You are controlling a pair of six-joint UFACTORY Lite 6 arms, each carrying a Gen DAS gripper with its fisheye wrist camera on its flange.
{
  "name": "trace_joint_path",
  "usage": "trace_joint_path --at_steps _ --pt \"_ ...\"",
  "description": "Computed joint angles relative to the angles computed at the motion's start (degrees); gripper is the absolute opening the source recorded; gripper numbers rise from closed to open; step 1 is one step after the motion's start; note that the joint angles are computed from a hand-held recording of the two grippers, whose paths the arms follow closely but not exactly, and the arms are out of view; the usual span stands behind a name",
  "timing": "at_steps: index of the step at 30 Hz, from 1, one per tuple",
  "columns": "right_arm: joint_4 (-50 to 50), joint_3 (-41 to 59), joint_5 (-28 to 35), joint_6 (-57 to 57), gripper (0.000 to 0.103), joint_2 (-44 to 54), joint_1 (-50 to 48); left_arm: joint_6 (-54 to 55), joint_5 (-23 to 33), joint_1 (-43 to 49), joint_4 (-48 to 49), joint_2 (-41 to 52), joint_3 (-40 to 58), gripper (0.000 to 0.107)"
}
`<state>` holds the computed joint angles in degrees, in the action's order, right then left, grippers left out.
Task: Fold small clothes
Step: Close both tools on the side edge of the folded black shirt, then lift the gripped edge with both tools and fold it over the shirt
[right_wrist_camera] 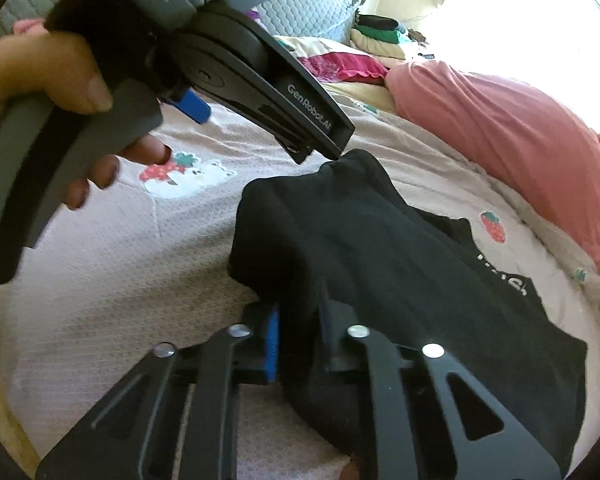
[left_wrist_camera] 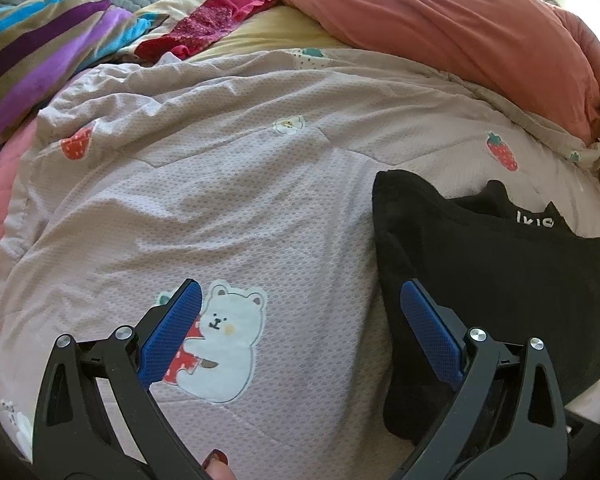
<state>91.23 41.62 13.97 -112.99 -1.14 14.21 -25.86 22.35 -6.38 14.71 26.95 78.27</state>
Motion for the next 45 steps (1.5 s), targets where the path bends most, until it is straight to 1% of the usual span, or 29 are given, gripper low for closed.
trace_joint_path --at_steps 1,4,5,8,11,14,19,20,22,23,24,25,26,27,28,29,30,32,33,34,38,44,45 --pt "-1.6 0.3 1.7 1.5 0.009 0.2 -1.1 1.0 0.0 0.0 -1.2 0.3 0.4 0.093" --pt "-2.9 0.0 5.4 3.2 0.007 -1.0 -3.9 9.8 0.9 0.6 -11.5 1.9 2.8 0.093" --pt "-3.2 -0.3 6.4 3.6 0.007 -1.7 -4.9 14.0 1.5 1.0 -16.6 2.8 3.9 0.093" --pt "-6.7 -0.1 9.1 6.9 0.007 -2.8 -7.9 21.7 2.8 1.5 -26.4 4.2 5.8 0.093" --pt "-9.5 0.5 11.8 9.6 0.007 -3.0 -10.5 31.4 6.4 2.7 -39.5 7.6 9.2 0.093" --pt "-9.9 0.0 13.0 9.0 0.007 -4.2 -11.9 37.9 9.8 3.8 -50.0 10.7 11.9 0.093" --pt "-10.5 -0.2 15.5 8.9 0.007 -5.0 -14.1 41.5 12.1 3.6 -58.4 13.5 14.2 0.093" --pt "-10.5 -0.2 16.1 8.5 0.007 -5.1 -14.8 41.3 12.3 3.4 -59.0 13.6 14.4 0.093" --pt "-10.1 -0.2 17.4 7.7 0.007 -5.3 -16.1 39.4 12.7 2.5 -58.8 13.9 15.4 0.081" --pt "-9.8 -0.3 18.1 7.3 0.007 -5.4 -16.7 38.6 12.7 1.7 -58.3 13.8 15.7 0.070" --pt "-9.9 -0.4 18.8 7.2 0.007 -5.6 -17.3 37.8 12.6 1.1 -57.5 13.9 16.3 0.061" --pt "-9.7 -0.3 19.2 6.8 0.007 -5.4 -17.9 35.9 12.1 0.2 -55.5 13.7 16.7 0.057" --pt "-9.7 -0.5 19.7 6.8 0.007 -5.7 -18.5 34.6 11.9 -0.5 -54.3 13.7 17.4 0.050" --pt "-9.7 -0.6 20.4 6.5 0.007 -5.8 -19.3 34.5 11.9 -0.7 -54.0 13.4 17.4 0.039" --pt "-9.5 -0.7 20.9 6.3 0.007 -6.2 -19.8 32.6 11.5 -1.4 -52.1 13.0 17.6 0.035" --pt "-9.5 -0.8 21.5 6.2 0.007 -6.5 -20.6 30.7 10.9 -2.3 -49.7 12.5 17.8 0.027" --pt "-9.4 -0.9 22.4 6.0 0.007 -6.7 -21.4 30.4 10.8 -2.5 -49.4 11.9 17.7 0.023" --pt "-9.3 -1.0 24.7 5.6 0.007 -7.5 -23.9 29.3 10.7 -3.3 -48.7 10.7 17.7 0.021" --pt "-9.4 -0.9 25.6 5.6 0.007 -7.8 -25.0 28.3 10.6 -4.0 -47.4 10.1 17.9 0.018" --pt "-9.6 -1.0 26.8 5.5 0.007 -8.3 -26.5 27.0 10.4 -5.0 -45.8 9.5 18.2 0.018" --pt "-10.7 -0.3 30.8 6.1 0.007 -9.2 -32.1 22.7 9.9 -8.6 -42.1 7.5 19.4 0.017" --pt "-14.0 2.6 37.4 7.9 0.006 -8.0 -42.1 15.0 10.8 -14.9 -34.6 8.3 25.6 0.017" --pt "-14.4 3.1 38.7 8.0 0.006 -7.7 -44.1 13.0 11.5 -16.4 -32.7 9.2 27.9 0.017"
